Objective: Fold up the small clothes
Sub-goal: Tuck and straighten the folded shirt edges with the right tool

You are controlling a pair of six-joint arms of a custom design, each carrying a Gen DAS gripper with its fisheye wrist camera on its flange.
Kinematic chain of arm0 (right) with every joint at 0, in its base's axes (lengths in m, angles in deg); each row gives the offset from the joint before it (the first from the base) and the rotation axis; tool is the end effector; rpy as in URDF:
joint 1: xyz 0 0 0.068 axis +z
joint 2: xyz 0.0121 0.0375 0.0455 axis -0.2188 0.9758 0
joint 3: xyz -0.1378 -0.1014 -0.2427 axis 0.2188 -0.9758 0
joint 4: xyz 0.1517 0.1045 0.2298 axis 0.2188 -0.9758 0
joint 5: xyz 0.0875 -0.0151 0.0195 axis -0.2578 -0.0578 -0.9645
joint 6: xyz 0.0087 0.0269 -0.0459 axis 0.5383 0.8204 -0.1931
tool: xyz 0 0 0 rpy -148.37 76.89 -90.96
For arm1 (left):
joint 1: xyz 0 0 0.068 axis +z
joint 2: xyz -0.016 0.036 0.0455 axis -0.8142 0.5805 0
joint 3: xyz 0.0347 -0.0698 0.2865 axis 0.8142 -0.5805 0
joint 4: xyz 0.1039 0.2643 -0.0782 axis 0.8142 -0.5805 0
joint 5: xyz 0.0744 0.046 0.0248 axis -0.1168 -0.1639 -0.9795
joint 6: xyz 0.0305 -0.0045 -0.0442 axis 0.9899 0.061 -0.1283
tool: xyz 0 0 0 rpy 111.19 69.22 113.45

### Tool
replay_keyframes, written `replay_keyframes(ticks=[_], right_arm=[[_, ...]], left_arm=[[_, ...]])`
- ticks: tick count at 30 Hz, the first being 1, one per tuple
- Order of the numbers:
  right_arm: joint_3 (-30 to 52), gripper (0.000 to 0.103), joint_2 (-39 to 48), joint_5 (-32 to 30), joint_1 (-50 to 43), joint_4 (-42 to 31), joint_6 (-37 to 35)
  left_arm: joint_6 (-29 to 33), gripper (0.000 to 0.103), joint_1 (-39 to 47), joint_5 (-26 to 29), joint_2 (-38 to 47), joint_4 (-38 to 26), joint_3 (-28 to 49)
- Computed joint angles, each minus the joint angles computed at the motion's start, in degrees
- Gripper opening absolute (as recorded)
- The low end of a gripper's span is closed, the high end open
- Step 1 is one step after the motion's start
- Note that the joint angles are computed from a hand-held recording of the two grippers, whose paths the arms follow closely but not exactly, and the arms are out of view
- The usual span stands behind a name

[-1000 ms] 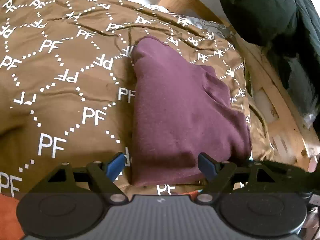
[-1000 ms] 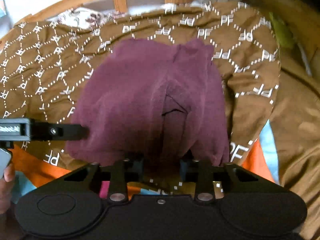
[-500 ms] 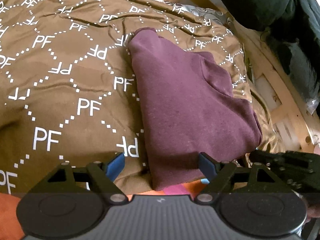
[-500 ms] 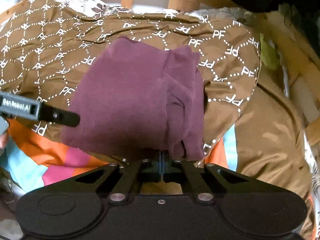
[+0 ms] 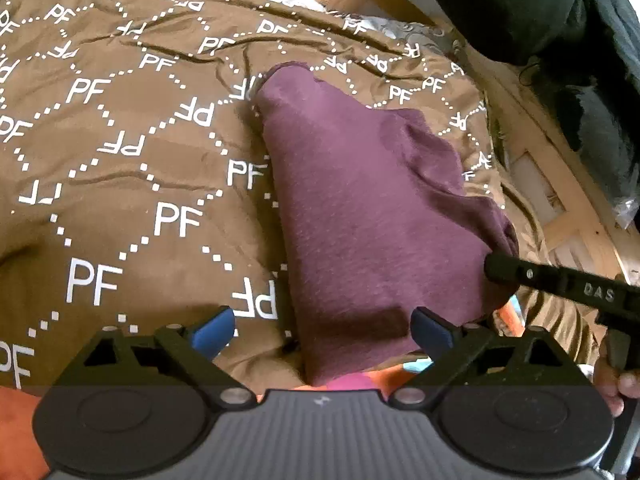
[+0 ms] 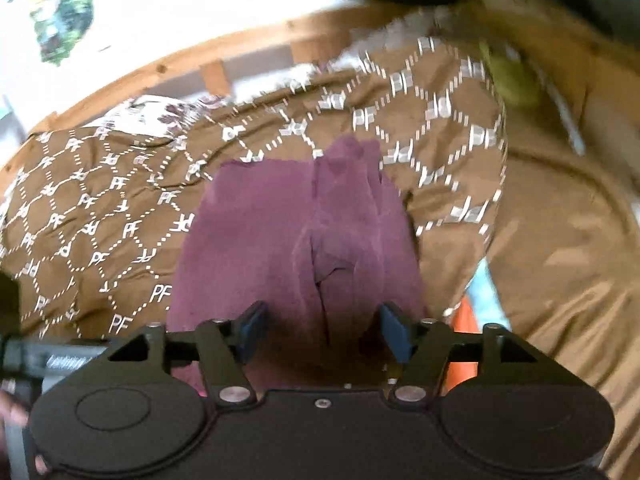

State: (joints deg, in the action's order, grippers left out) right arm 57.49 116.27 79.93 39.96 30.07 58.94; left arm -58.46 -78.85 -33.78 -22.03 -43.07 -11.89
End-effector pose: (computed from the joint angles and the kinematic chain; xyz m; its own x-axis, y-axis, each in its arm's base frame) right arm 0.1569 0.1702 0.2631 -0.5637 0.1335 -0.8151 -0.0011 0.9867 0.1624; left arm 0.2151 -0.1084 0.2611 -0.8437 -0.1439 -0.5171 0.1836 0.8279 -0.5300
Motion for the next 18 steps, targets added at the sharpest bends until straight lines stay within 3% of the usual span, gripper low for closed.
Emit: replay_keyframes(ticks=[3, 6, 10, 16, 18], right_arm=[[-0.21, 0.013, -1.31, 4.42, 2.24, 0.74, -2.26], [0.58, 0.013, -2.43, 9.88, 5.61, -5.00, -0.86], [-1.19, 0.015, -4.18, 1.76, 0.20, -6.74, 2.82], [-0.59, 0.030, -3.24, 3.04, 1.86, -6.64, 3.37], [-0.91, 0.044, -3.60, 3.99, 2.71, -6.38, 3.82]], left_arm=[[-0.44, 0.099, 0.49, 0.97, -0.87, 0.89, -0.54], [-0.73, 0.099, 0.37, 1.08, 0.25, 1.44, -0.17], [-0.05, 0.099, -0.61, -0.11, 1.82, 0.26, 0.50], [1.05, 0.099, -2.36, -3.00, 1.74, -0.54, 0.70], [1.18, 0.099, -2.51, -3.42, 1.73, -0.80, 0.76]])
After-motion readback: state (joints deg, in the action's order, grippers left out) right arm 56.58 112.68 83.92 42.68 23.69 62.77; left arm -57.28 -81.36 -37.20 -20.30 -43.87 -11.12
